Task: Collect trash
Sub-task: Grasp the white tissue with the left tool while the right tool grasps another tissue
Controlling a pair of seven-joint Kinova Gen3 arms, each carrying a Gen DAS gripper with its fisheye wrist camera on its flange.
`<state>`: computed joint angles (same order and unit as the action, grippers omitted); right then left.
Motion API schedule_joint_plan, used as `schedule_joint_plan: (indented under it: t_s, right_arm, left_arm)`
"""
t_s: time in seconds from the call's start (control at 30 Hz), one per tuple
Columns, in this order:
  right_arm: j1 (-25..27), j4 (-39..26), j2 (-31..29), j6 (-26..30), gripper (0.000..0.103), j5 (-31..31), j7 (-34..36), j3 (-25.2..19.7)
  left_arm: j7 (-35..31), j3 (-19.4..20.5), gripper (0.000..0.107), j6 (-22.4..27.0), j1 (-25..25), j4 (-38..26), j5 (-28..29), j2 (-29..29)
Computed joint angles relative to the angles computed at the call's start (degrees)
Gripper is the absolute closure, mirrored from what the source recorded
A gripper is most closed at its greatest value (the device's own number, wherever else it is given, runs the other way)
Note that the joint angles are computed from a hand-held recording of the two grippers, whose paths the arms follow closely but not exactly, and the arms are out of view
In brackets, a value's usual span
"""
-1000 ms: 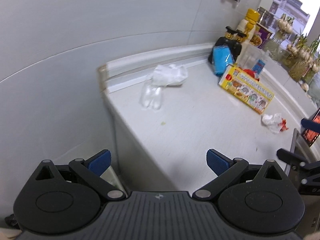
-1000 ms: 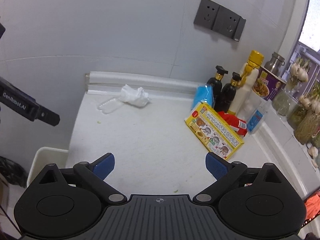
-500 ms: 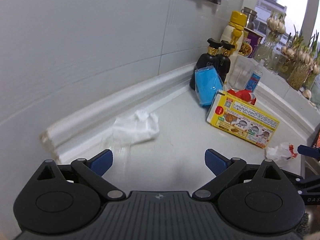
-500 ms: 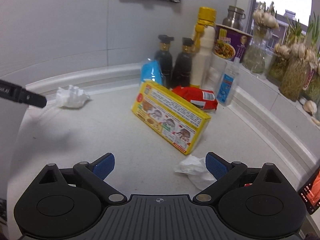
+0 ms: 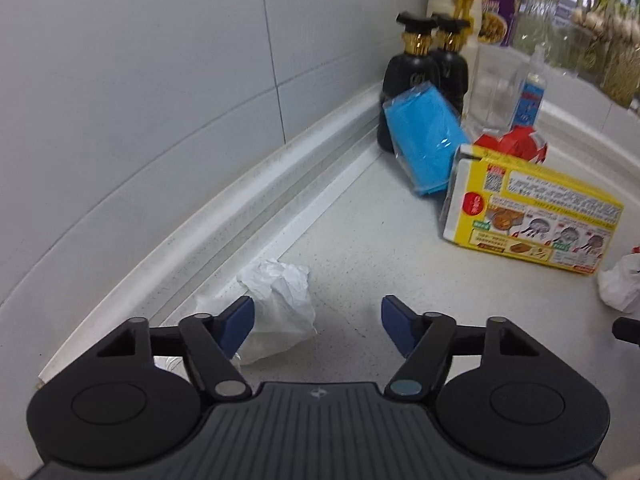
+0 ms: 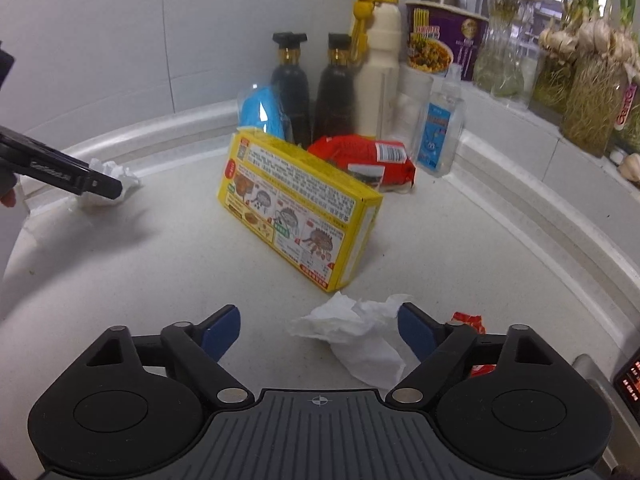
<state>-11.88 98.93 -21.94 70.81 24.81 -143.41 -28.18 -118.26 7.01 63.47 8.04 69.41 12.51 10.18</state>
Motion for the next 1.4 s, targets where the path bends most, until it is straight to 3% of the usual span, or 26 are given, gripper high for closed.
schedule_joint_plan:
  t_s: [0.17, 0.2, 0.27, 0.33, 0.4, 0.5, 0.87, 1.4]
  right_arm:
    - [-0.91, 0.53, 0.56, -0.87, 0.035, -1.45, 2.17, 1.98]
    - [-1.09, 0.51, 0.68, -0.87, 0.041, -1.71, 2.78, 2.34]
    - [-1.14, 0.29, 0.94, -0.44, 0.051, -1.73, 3.64, 2.64]
    - [-1.16, 0.05, 0.89, -0.10, 0.064, -2.08, 4.33, 3.32]
    - [-0.90, -0.05, 0.54, 0.07, 0.076, -2.71, 4.38, 4.01]
    - [-0.44, -0.22, -0.30, -0.27, 0.085, -4.58, 4.56, 5.59]
    - [1.54, -4.25, -1.31, 3.42, 0.090, -5.93, 5.45, 3.34]
    - [2.91, -11.46, -0.49, 8.19, 0.091, -7.40, 3.27, -5.59]
  left_arm:
    - [1.09, 0.11, 0.054, 0.16, 1.30, -0.81, -2.50, 0.98]
    - [1.14, 0.14, 0.058, -0.06, 1.72, -0.93, -3.34, 1.09]
    - [1.42, 0.13, 0.077, 0.07, 2.23, -1.64, -4.47, 1.42]
    - [1.77, 0.10, 0.086, 0.30, 2.29, -2.42, -4.64, 1.72]
    - [2.19, 0.04, 0.089, 0.34, 2.17, -2.95, -4.45, 1.81]
    - [3.09, 0.00, 0.095, 1.44, 1.70, -4.26, -3.52, 2.05]
    - [2.47, 0.03, 0.098, 4.87, -1.66, -4.48, 4.35, -0.86]
    - [-5.75, -5.31, 0.098, 10.09, -8.02, 5.73, 19.43, -10.75]
